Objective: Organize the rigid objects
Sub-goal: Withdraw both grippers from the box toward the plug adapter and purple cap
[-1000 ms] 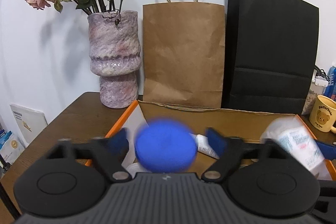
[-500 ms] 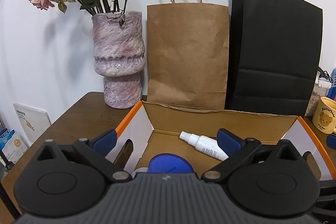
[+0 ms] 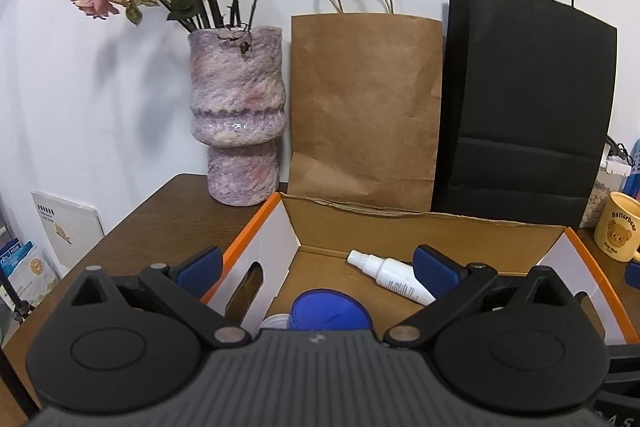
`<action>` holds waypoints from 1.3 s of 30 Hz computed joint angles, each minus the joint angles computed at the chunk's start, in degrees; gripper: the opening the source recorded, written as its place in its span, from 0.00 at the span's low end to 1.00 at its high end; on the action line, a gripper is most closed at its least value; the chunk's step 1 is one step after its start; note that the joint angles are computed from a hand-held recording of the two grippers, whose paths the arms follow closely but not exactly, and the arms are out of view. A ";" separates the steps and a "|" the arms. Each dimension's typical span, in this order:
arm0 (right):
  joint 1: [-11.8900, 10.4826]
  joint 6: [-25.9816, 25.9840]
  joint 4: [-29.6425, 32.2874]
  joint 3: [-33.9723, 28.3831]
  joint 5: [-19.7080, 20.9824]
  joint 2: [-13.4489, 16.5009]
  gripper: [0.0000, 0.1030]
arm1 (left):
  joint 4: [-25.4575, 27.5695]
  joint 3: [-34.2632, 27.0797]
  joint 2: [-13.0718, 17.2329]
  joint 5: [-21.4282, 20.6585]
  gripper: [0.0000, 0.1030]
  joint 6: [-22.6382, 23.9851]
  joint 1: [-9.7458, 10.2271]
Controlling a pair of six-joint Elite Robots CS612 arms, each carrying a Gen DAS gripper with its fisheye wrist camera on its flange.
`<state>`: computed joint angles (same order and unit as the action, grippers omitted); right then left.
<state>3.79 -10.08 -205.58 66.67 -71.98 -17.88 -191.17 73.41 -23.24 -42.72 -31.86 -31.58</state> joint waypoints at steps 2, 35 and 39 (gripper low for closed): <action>-0.16 0.06 -0.83 0.55 0.32 -0.24 1.00 | -0.49 0.56 -0.27 0.34 1.00 -0.27 -0.19; -5.25 -2.96 -11.54 15.40 6.71 -5.63 1.00 | -0.86 10.65 -4.77 4.03 1.00 -7.00 -6.42; -5.85 -4.57 -11.11 16.69 7.68 -5.94 1.00 | 0.00 11.49 -5.08 4.39 1.00 -8.00 -7.37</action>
<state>-2.06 -14.65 -216.69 83.36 -64.29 -23.82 -191.17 84.90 -28.32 -38.33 -39.85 -38.95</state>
